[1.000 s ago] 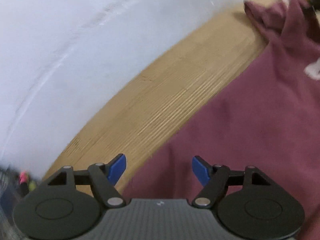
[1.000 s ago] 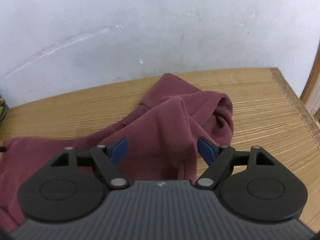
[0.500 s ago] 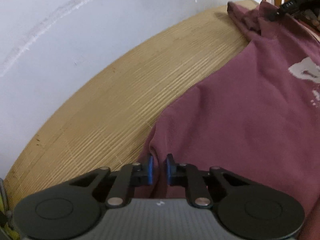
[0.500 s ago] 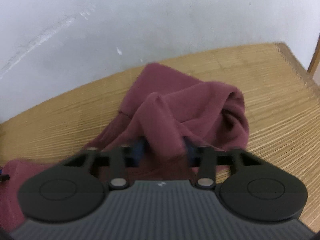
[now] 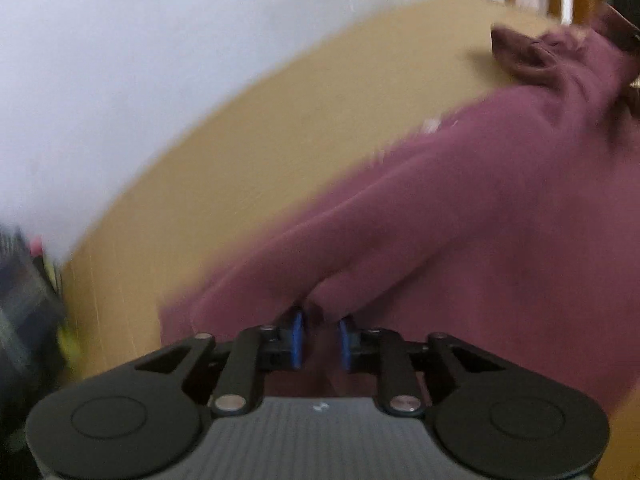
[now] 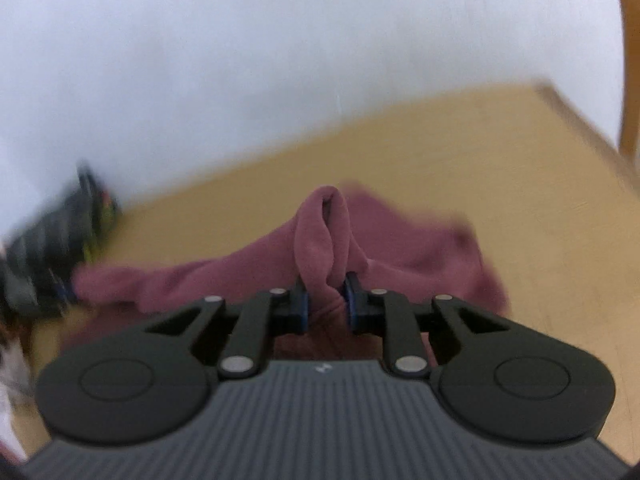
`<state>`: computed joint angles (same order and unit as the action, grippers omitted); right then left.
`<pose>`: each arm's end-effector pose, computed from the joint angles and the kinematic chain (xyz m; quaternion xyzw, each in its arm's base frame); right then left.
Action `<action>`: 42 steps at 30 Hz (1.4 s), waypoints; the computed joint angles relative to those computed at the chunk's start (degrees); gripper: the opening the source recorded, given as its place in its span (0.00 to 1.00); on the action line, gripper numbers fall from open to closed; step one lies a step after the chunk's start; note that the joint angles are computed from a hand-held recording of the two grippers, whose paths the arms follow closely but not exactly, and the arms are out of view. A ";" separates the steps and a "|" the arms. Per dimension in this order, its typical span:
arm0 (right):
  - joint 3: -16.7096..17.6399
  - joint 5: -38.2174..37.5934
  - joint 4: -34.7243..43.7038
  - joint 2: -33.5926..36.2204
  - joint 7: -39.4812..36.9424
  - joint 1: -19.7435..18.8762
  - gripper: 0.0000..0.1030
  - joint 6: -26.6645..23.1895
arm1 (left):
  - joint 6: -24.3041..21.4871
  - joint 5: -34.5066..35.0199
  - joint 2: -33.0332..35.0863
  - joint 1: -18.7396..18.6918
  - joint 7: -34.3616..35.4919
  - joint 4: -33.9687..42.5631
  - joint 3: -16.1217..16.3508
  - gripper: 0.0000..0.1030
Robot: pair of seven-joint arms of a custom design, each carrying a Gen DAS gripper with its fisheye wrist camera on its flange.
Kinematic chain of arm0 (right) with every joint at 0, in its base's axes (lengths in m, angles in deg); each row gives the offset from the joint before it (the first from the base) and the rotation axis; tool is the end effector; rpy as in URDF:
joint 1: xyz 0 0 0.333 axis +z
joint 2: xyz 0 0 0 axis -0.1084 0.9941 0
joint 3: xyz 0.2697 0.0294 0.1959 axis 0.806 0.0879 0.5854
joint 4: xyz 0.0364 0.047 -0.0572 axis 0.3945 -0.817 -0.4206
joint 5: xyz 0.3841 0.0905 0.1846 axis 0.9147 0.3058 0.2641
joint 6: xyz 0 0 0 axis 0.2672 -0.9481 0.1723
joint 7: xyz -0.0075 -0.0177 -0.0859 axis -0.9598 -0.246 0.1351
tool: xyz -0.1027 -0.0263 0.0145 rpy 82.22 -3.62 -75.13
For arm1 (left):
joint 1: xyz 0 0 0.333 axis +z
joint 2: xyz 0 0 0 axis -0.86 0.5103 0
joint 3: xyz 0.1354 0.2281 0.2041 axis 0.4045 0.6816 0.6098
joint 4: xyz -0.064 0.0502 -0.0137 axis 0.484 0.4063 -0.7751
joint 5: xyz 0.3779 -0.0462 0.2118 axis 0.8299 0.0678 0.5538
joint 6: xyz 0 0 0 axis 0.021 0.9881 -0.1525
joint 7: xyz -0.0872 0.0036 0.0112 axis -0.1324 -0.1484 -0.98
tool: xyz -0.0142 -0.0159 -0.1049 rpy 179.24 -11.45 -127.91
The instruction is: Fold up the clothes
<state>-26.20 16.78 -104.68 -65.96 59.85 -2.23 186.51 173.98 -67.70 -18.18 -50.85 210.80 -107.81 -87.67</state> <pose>0.5595 0.1098 0.5507 -0.4704 0.7824 -0.2068 0.3518 0.8176 0.0189 0.5359 -0.2367 0.9338 -0.1687 0.2085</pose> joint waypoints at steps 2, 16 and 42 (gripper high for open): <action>1.20 0.22 -1.15 -0.15 2.11 0.60 0.35 -4.52 | 2.06 0.18 -3.31 0.01 -3.33 -5.51 1.04 0.22; 9.24 -37.72 14.30 6.79 29.68 0.25 0.55 -14.87 | 4.12 -13.27 -2.44 1.88 -10.90 -0.86 -1.24 0.48; -7.21 -7.10 19.38 18.18 31.61 3.66 0.59 -9.85 | 16.02 -12.48 -21.92 -1.47 -17.87 -32.15 -1.97 0.61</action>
<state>-33.42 9.68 -85.30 -47.78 91.46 1.43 176.66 190.00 -80.18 -40.10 -52.32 192.93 -139.96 -89.64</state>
